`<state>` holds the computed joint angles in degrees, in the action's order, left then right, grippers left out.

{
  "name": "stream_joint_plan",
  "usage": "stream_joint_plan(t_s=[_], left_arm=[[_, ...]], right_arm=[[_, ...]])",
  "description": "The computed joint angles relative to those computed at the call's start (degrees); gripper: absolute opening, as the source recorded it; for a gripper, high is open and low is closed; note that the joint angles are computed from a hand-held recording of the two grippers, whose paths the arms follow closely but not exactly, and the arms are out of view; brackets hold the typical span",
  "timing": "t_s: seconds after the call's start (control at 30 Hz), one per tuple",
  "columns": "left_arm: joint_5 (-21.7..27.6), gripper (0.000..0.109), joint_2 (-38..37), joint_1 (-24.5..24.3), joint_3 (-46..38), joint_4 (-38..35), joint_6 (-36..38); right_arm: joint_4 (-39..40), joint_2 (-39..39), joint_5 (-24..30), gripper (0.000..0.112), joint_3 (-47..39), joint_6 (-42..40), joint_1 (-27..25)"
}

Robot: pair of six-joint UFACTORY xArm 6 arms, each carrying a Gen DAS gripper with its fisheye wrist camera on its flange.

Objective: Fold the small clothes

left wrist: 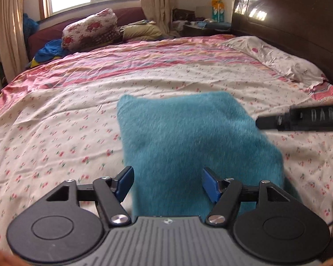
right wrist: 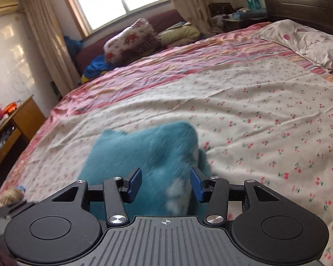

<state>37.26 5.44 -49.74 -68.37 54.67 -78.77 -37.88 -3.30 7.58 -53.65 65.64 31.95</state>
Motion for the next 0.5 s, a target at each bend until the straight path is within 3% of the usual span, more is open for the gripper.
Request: stream_joint_plan(t_s=[0.1,0.23,0.5], left_arm=[[2.0,0.071,-0.8,-1.3,0.7,-1.3,0.6],[3.5,0.071,-1.8,-2.4,1.3,-2.4,0.0],[6.8,0.073,-4.2,-4.4,3.4,-2.2,-2.6]], right_arm=[[2.3,0.9,4.7,0.046,0.5,-1.7,2.0],[1.6,1.2,5.4,0.046,1.1,0.3,1.8],[-10.1,-4.4,10.3,0.048,2.0,9.8,4.5]])
